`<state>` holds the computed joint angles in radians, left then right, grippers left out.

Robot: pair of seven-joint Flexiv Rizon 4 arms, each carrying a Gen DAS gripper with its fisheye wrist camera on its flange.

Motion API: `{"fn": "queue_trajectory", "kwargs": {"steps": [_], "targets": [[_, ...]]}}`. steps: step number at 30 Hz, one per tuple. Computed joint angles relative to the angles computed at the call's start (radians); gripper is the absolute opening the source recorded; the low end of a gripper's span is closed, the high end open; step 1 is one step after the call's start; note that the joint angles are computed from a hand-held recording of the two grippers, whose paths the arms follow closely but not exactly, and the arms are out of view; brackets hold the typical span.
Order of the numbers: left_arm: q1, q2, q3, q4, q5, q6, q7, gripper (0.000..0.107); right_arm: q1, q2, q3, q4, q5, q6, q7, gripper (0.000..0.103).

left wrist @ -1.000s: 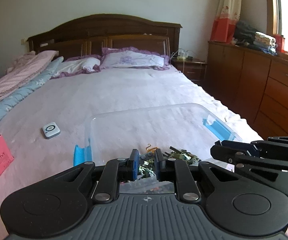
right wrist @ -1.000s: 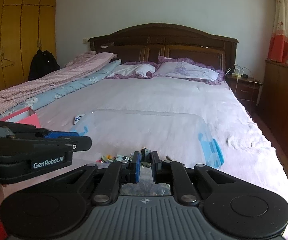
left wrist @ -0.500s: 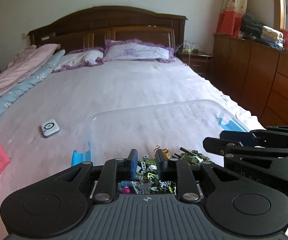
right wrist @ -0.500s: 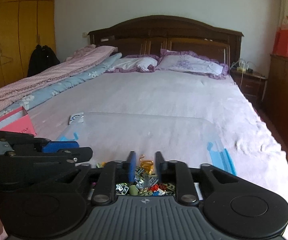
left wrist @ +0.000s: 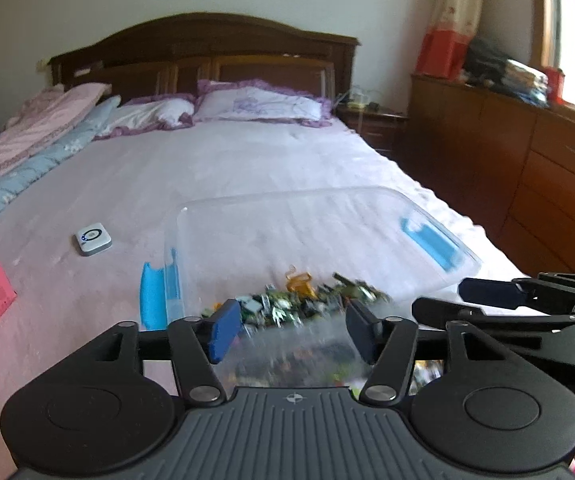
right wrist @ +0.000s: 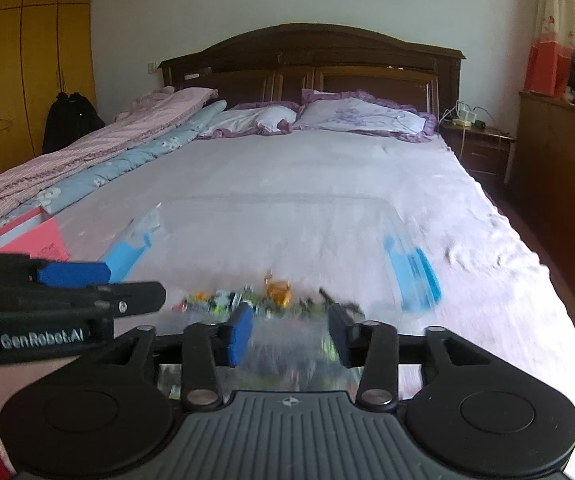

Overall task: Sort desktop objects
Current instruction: 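Open both grippers to drop the pieces into the bin, then move both open grippers back down to the Lego pile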

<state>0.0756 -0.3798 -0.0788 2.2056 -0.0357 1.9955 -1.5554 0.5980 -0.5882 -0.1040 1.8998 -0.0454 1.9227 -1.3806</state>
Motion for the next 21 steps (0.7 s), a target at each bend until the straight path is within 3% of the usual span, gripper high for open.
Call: {"fn": "queue_trajectory", "kwargs": {"steps": [1, 3, 9, 14, 18, 21], "targets": [[-0.016, 0.009, 0.013, 0.022, -0.001, 0.013, 0.004, 0.069, 0.001, 0.017, 0.002, 0.041, 0.009, 0.02, -0.006, 0.06], [-0.041, 0.023, 0.03, 0.064, -0.008, 0.034, 0.004, 0.072, 0.007, 0.051, 0.006, 0.118, 0.035, 0.045, -0.02, 0.065], [-0.105, 0.053, 0.073, 0.191, -0.034, 0.029, 0.022, 0.078, -0.002, 0.121, 0.041, 0.301, 0.109, 0.058, -0.031, 0.07], [-0.134, 0.062, 0.085, 0.265, -0.057, -0.015, 0.053, 0.078, -0.068, 0.128, 0.129, 0.389, 0.093, 0.071, -0.001, 0.07], [-0.201, 0.06, 0.137, 0.3, -0.1, -0.023, 0.106, 0.078, -0.079, 0.129, 0.157, 0.415, 0.041, 0.055, -0.013, 0.059], [-0.219, 0.063, 0.149, 0.318, -0.131, -0.029, 0.13, 0.078, -0.029, 0.122, 0.134, 0.426, 0.029, 0.061, -0.06, 0.047]]}}
